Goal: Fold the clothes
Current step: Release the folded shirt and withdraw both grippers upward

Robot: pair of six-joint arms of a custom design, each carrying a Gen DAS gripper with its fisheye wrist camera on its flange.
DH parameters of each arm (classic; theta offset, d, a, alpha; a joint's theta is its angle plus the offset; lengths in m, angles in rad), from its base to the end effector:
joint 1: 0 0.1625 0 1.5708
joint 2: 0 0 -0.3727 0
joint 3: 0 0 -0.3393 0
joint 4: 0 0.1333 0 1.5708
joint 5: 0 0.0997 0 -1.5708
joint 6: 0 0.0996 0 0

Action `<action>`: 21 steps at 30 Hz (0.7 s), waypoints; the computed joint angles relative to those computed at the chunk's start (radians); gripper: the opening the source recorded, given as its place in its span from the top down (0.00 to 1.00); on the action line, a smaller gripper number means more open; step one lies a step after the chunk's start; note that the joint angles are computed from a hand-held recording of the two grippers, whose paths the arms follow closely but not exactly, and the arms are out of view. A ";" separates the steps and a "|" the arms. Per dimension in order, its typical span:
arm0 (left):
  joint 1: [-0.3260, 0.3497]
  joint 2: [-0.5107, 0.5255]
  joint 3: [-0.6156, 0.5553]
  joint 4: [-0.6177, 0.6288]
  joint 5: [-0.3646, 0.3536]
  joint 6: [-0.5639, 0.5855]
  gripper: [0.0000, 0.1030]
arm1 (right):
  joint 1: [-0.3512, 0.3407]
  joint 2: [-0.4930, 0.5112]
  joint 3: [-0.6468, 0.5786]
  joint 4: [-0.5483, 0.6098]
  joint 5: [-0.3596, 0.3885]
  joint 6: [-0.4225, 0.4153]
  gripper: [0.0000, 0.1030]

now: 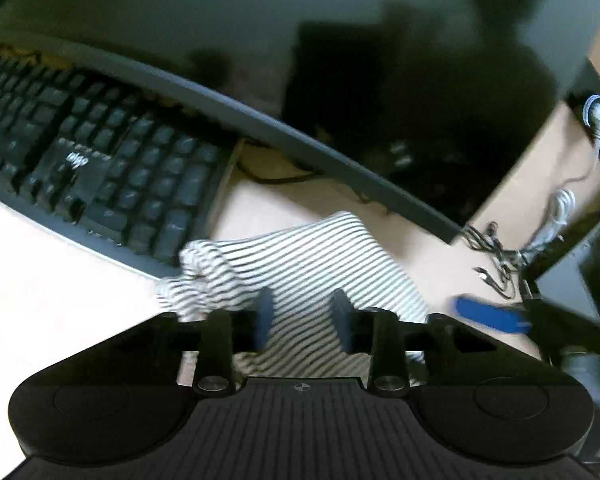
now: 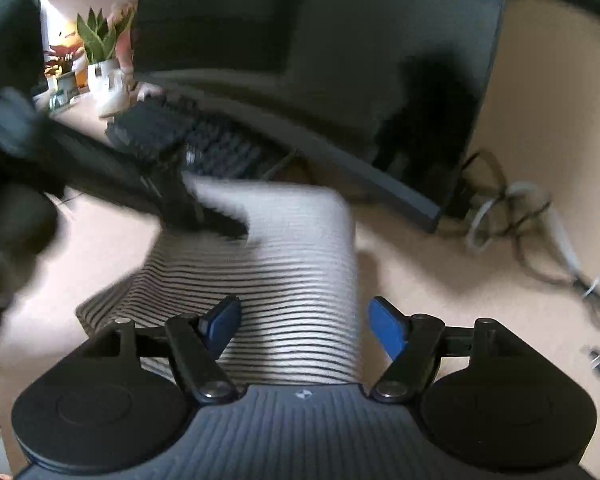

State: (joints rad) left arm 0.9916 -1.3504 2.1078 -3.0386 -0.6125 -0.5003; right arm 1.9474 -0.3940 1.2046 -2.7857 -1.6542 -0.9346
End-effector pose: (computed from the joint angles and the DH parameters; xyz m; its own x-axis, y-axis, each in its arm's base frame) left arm -0.0616 -0.4866 0.3147 -0.8775 -0.4201 -0.2314 -0.0068 0.4934 -0.8698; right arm 0.3769 -0.6130 0.0077 -0.2858 -0.8873 0.3619 -0.9560 0.2377 -0.1721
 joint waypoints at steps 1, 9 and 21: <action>0.011 -0.007 0.004 -0.018 -0.023 0.008 0.69 | -0.004 -0.027 0.026 0.007 0.042 -0.004 0.46; 0.061 -0.018 0.002 -0.043 -0.083 0.041 0.69 | 0.004 -0.070 0.117 0.142 0.052 -0.007 0.57; -0.126 -0.051 0.138 -0.115 0.164 -0.039 0.44 | -0.009 -0.142 0.191 0.109 0.091 0.120 0.00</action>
State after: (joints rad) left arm 0.8652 -1.4017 2.2455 -3.1538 -0.4487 -0.5395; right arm 1.9388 -0.5362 1.3959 -2.6762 -1.5629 -0.8149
